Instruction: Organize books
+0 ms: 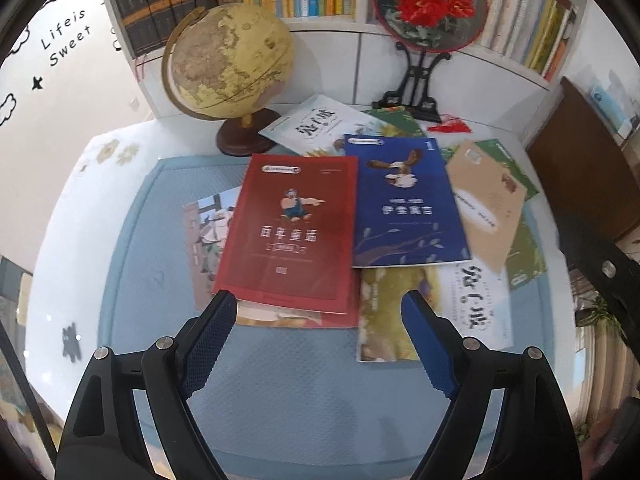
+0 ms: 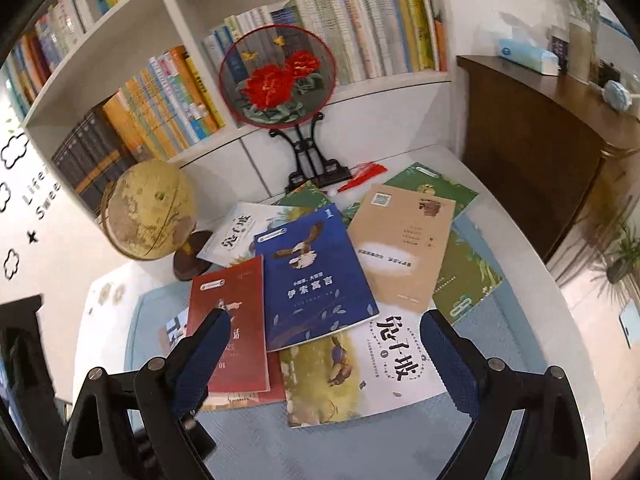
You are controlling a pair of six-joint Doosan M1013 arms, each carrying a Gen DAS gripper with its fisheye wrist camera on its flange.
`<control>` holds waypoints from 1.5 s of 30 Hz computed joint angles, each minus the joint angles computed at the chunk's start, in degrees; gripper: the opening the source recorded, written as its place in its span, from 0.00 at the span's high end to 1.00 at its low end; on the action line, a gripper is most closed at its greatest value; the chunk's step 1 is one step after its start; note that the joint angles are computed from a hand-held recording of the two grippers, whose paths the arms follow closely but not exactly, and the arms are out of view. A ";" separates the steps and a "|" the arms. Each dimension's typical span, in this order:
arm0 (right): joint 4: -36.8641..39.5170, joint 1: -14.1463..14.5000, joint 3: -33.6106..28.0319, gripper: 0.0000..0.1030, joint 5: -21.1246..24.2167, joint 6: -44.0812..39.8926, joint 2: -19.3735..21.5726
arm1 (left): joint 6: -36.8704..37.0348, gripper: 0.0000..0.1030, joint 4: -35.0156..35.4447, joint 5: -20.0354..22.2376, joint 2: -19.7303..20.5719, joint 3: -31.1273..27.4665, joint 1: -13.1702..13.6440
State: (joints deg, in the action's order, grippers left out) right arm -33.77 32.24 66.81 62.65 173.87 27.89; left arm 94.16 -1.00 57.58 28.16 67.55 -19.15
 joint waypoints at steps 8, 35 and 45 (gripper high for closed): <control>2.84 -1.11 3.07 0.08 -5.64 -8.69 -0.85 | 6.96 0.20 -2.26 -1.42 1.73 -0.87 1.05; 30.41 -11.78 6.38 0.47 -19.62 -34.86 5.74 | 14.67 0.32 -14.32 6.95 16.61 -13.79 3.18; 47.12 -8.02 -3.08 0.47 -18.47 -48.33 13.20 | 7.56 0.31 -6.01 10.02 19.73 -18.60 7.09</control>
State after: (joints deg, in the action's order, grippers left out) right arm 13.35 24.23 63.73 44.18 125.54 41.09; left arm 101.71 -7.01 67.60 47.89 48.96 -12.06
